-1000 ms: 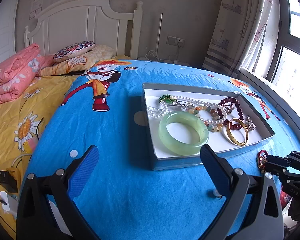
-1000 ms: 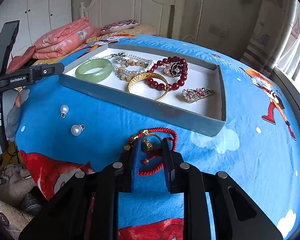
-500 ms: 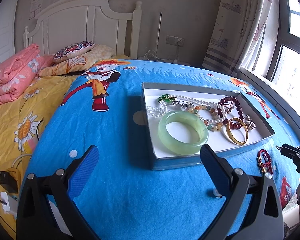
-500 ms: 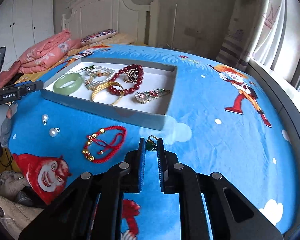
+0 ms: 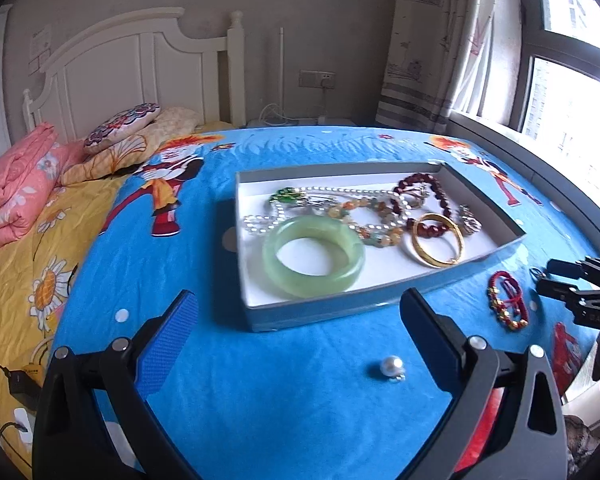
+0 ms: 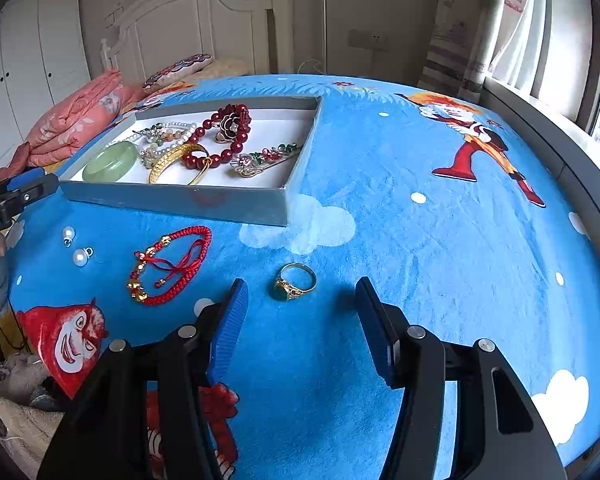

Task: Organize jewelry
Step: 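Grasp the green-stone gold ring with the right gripper, then grasp the red cord bracelet with the left gripper while the right holds the ring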

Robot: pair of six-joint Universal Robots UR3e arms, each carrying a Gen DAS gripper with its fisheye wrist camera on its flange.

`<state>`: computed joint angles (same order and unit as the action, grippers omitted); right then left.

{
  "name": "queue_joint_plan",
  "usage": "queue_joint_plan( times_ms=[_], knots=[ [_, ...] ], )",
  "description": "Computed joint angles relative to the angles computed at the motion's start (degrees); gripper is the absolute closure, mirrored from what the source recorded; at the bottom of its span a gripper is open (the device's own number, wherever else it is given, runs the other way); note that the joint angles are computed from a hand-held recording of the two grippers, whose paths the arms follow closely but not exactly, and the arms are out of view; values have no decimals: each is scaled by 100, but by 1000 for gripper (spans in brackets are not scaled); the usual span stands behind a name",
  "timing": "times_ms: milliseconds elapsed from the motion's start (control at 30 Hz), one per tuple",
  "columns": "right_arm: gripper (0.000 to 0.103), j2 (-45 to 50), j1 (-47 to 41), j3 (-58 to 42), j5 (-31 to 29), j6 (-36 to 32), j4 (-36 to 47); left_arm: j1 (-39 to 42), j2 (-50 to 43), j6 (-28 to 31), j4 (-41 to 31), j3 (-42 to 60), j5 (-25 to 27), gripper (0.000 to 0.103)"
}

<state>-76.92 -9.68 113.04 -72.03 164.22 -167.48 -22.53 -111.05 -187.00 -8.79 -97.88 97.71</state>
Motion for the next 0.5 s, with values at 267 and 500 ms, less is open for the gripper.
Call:
queue_joint_plan(
  times_ms=[267, 500],
  knots=[
    [73, 94, 50, 35, -125, 99, -325, -940, -461, 964, -642, 882, -96, 3],
    [85, 150, -192, 299, 216, 190, -806, -1070, -1049, 1168, -1815, 1943, -843, 3]
  ],
)
